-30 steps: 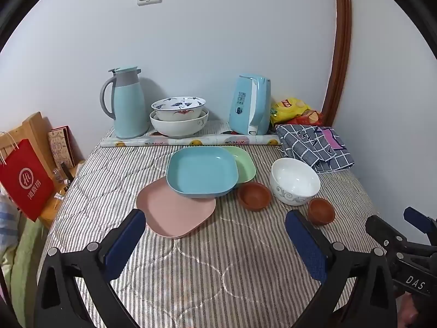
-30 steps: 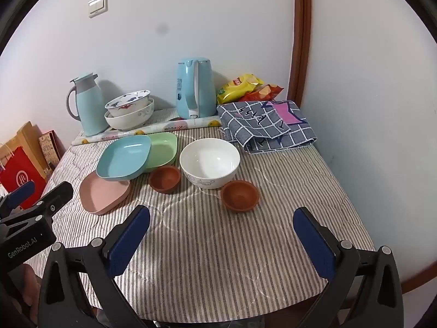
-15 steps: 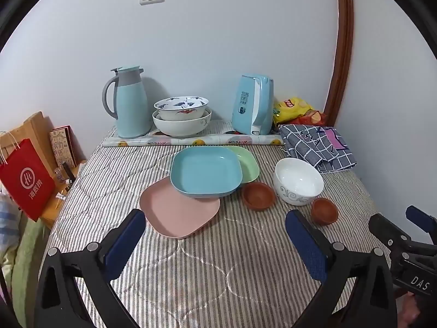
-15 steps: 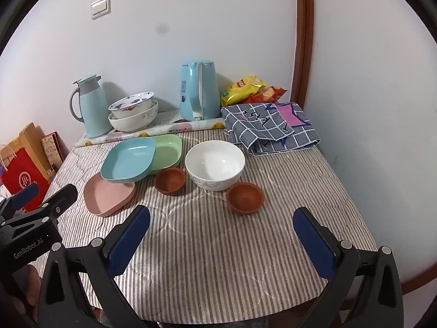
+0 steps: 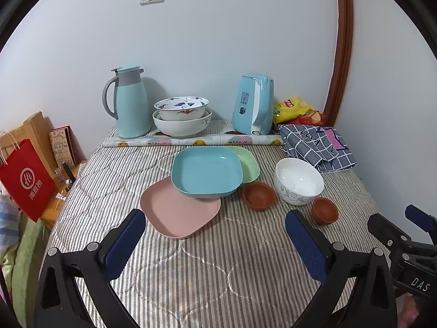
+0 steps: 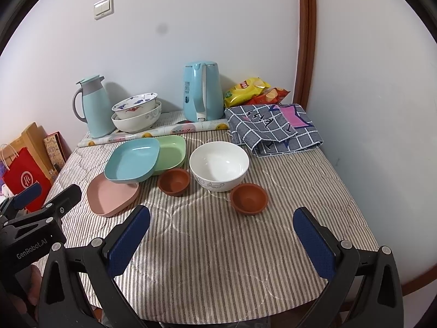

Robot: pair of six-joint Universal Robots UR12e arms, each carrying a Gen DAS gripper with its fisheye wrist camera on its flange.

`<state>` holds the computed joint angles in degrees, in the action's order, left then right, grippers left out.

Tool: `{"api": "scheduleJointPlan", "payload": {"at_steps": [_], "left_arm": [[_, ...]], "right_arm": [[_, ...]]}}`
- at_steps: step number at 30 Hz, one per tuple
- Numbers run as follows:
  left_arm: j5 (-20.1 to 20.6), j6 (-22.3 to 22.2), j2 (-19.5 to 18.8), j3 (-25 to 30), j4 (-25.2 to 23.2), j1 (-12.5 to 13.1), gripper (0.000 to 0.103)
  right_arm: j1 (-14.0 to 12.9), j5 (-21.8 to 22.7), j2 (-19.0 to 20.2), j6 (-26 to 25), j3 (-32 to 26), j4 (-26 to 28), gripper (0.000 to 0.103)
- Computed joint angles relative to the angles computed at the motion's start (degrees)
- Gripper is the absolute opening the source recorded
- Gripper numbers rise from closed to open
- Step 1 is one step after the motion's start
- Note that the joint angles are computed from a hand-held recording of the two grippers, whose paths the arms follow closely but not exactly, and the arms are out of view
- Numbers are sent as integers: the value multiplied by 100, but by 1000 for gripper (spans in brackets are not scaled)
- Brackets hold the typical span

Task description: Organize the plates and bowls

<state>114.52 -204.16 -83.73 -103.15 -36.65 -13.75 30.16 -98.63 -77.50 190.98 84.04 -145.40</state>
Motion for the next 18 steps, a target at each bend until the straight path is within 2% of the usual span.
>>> {"api": "scheduleJointPlan", "payload": {"at_steps": [18], "left_arm": [[49,54,-21,-14,80,-47,103]], "right_arm": [[5,2,-23,-20,32,-64,103]]}}
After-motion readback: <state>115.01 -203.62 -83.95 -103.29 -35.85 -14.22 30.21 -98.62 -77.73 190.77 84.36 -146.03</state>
